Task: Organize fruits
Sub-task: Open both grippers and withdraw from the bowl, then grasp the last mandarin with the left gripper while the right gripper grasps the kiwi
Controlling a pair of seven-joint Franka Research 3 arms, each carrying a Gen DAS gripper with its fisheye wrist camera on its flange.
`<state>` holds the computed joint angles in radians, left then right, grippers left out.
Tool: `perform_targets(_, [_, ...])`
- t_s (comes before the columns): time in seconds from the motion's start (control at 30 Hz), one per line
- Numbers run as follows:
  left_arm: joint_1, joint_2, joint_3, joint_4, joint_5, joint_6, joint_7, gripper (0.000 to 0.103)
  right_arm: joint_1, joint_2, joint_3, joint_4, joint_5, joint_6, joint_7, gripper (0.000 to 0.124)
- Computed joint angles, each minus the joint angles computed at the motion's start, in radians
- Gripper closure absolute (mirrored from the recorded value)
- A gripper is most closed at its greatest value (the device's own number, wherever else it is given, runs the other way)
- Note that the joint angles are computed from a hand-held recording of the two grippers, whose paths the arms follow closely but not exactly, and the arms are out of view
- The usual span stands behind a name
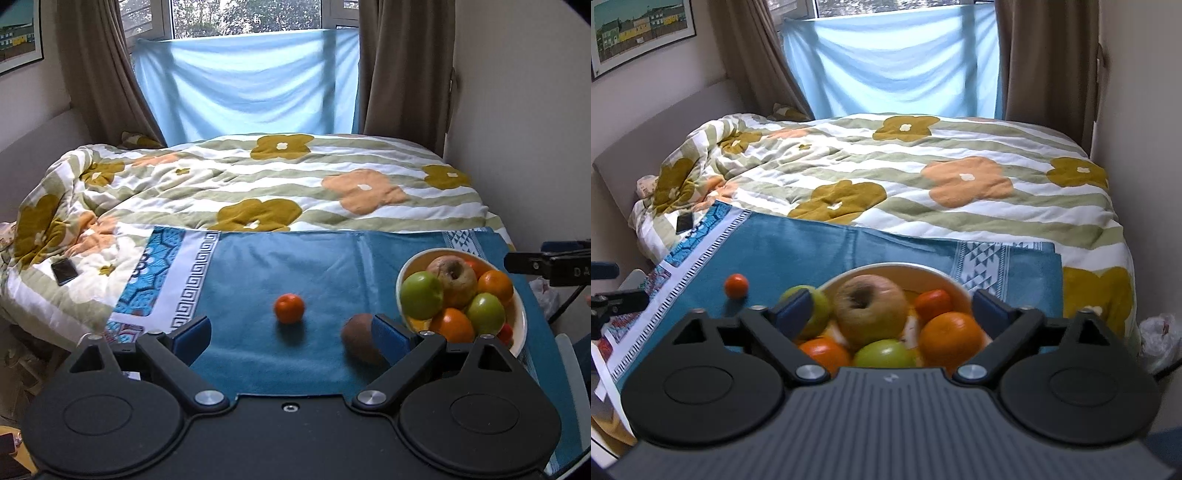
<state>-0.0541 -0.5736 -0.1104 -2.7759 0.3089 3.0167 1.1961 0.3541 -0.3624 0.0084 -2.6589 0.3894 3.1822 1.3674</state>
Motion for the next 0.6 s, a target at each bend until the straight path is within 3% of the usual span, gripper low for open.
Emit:
perform_targets(0.3, [-0.123, -0.052, 0.207, -0.049, -0.088, 0.027, 0.190, 0.007, -0.296, -0.111, 0.402, -0.043, -0.104, -0.063, 0.370, 0.021])
perform_targets(0.47, [-0.218, -0.015, 0.337, -0.023, -0.160, 0.042, 0.353, 0.007, -0.418, -0.154, 0.563, -0.035, -0.182, -0.107, 0.556, 0.021])
perform_targets(0.6, [-0.340, 0.038, 0.481, 0.023, -0.227, 0.053, 0.510, 0.007, -0.504, -0.160, 0.676, -0.015, -0.240, -0.131, 0.699, 0.021])
